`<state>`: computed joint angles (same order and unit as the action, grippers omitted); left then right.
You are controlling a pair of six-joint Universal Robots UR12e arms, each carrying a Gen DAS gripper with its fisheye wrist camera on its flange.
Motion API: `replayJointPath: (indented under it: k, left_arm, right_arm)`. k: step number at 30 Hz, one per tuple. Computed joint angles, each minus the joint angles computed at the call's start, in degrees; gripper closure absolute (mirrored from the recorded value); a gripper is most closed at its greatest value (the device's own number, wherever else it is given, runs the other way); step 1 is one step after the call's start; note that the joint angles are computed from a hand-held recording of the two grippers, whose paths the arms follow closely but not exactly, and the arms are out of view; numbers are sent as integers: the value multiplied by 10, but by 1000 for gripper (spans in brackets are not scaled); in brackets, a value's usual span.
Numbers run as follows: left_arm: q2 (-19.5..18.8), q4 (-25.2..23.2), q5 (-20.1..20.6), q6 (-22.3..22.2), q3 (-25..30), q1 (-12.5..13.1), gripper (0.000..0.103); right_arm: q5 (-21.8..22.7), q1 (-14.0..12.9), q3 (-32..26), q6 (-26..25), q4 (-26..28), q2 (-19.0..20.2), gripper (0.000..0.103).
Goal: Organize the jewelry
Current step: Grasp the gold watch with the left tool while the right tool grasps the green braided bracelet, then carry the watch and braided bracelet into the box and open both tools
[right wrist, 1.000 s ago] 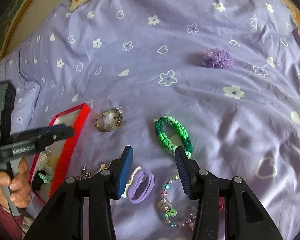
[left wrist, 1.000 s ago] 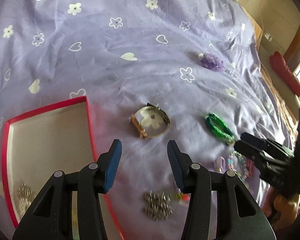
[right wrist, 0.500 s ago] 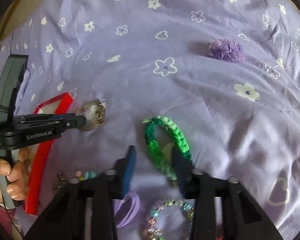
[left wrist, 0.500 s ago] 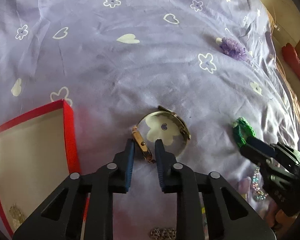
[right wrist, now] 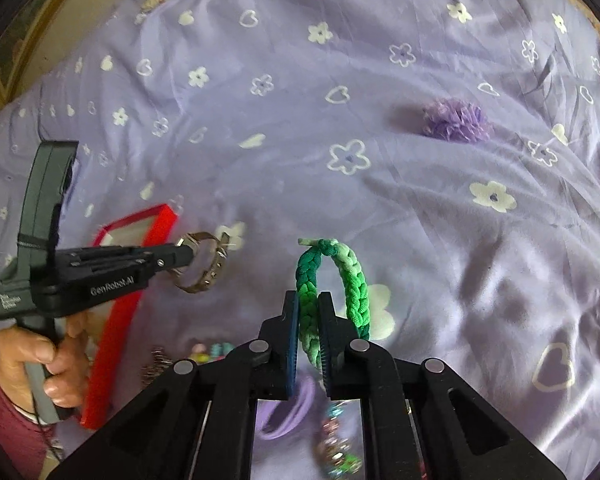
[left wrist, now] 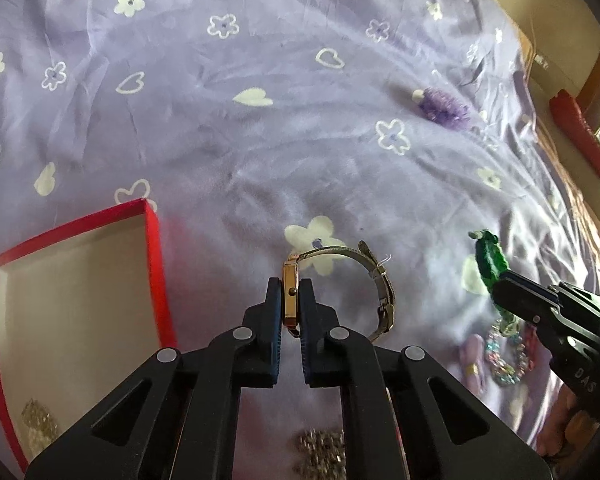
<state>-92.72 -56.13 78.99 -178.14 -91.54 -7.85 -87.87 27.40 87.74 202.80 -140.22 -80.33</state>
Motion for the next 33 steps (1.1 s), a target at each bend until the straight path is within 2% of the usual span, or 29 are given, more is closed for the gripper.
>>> replayJointPath:
  k: [10,16,24,33]
  left_arm:
    - [53,21,-25,-5,-38,29,97]
    - [86,20,-43,-14,-64,60,97]
    - [121,24,-45,-19,-95,97,97]
    - [140,16,-35,-19,-116,135,97]
  right_arm:
    - [29,17,-24,-6,-7,8,94]
    - [45,34,-44,-15,-2,21,94]
    - [65,56,-80,-29,8,48,94]
    - [90,76,-120,-44,21,80,94]
